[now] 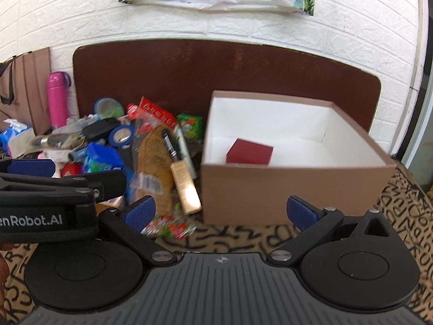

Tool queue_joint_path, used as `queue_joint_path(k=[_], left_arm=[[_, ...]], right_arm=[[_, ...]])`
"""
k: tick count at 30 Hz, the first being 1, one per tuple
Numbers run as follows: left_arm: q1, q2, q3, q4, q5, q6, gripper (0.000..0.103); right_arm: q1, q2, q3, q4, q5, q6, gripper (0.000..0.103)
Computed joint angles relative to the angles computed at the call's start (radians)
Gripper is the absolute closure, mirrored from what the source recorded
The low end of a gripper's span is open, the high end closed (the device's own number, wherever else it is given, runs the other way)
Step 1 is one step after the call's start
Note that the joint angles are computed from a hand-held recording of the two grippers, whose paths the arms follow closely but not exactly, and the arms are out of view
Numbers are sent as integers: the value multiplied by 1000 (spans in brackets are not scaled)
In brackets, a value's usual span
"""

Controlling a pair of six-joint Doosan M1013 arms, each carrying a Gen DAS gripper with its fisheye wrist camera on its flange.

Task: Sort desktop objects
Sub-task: 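Withdraw the left gripper from the cardboard box back toward the pile, then lower the left gripper onto the white toothpaste tube and close it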

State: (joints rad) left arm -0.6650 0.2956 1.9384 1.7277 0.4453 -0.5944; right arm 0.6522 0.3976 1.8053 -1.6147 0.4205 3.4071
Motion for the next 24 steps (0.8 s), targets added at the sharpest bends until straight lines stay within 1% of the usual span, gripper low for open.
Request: queue_joint_path(k=[3,5,14,17,21,24], left_arm=[[-4,-7,21,-14,14,6,0],[-2,-11,31,-21,9,2,0],[6,-17,61,-50,-8,-17,0],[14,-20,79,12,-22,-94,0],[35,-25,115,147,-51,-242,0],[54,-28,135,210,-77,-324,0]], right_arm=[[16,5,5,8,15,0,0],[24,8,5,27,19,-15,0],[35,18,4,96,-8,-69,0],[36,20,8,70,-29,-38,0],[37,27,16,-16,-82,22,0],[38,36,12,-44,-121,21,0]])
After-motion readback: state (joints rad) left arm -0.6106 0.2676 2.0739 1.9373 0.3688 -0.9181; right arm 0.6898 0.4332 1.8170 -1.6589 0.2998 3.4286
